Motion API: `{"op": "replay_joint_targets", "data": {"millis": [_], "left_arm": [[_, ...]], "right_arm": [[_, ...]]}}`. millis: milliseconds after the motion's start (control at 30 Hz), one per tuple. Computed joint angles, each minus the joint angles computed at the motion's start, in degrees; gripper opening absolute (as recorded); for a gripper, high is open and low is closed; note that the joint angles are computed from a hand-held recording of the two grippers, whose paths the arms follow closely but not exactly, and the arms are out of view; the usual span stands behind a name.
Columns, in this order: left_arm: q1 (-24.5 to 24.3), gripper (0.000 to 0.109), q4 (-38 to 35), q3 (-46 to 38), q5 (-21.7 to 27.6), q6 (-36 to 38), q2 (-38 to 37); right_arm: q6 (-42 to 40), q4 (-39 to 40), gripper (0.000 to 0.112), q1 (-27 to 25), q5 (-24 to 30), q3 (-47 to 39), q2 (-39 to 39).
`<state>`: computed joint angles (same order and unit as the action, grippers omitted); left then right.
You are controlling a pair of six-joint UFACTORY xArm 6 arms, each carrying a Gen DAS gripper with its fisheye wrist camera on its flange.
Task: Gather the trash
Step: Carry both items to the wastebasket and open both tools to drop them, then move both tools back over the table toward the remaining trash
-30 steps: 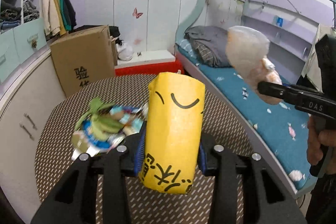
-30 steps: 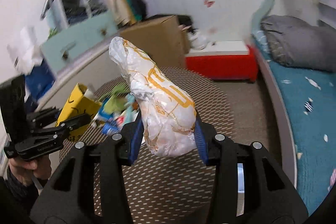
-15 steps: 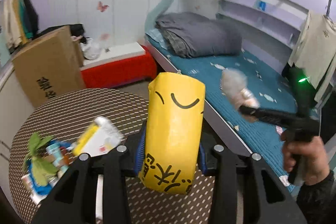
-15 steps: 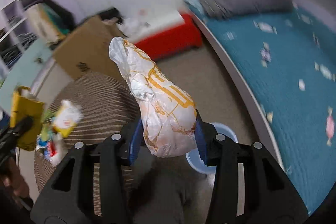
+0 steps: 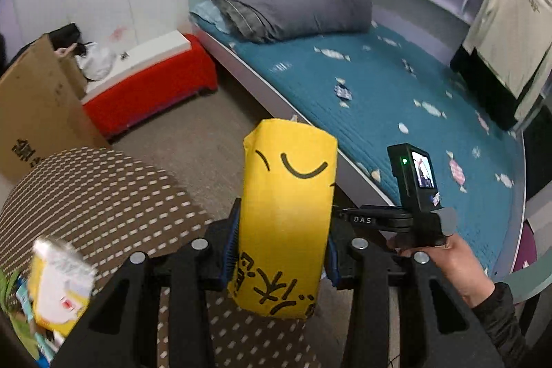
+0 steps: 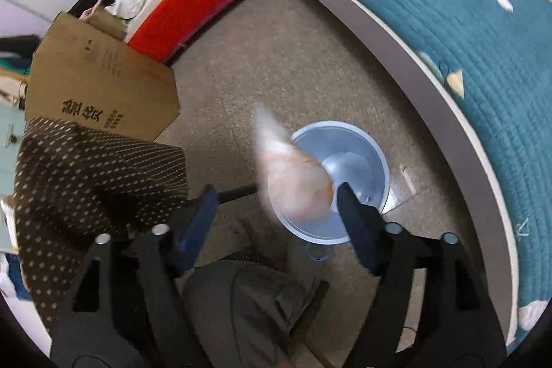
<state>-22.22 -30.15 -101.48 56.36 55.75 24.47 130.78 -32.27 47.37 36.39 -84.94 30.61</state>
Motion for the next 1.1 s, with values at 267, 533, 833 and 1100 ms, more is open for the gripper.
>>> {"op": "replay_joint_targets", "data": {"millis": [267,533,833,1100], "left_arm": [[-5.08,0.040,5.49,-5.05,1.66,-3.44,6.46],[-8.27,0.083,11.13,-8.58,1.59,-6.24,11.29],[-7.52,0.093,12.31,-8.50,-1.13,-8.84,10.40],[-4.62,0.093,6.42,-3.19,-3.92,-5.61,3.45]], "right_arm": [[15.06,-9.63,0.081,1.97,1.62,8.48,-7.04],[21.79,-15.64,0.084,5.40,11.47,11.25,-13.78],[19.59,-16.01,0.097,7.66,20.77,5.78,-13.66],[11.62,-14.15,0.097,9.87,31.51,-6.44,-9.11]]}}
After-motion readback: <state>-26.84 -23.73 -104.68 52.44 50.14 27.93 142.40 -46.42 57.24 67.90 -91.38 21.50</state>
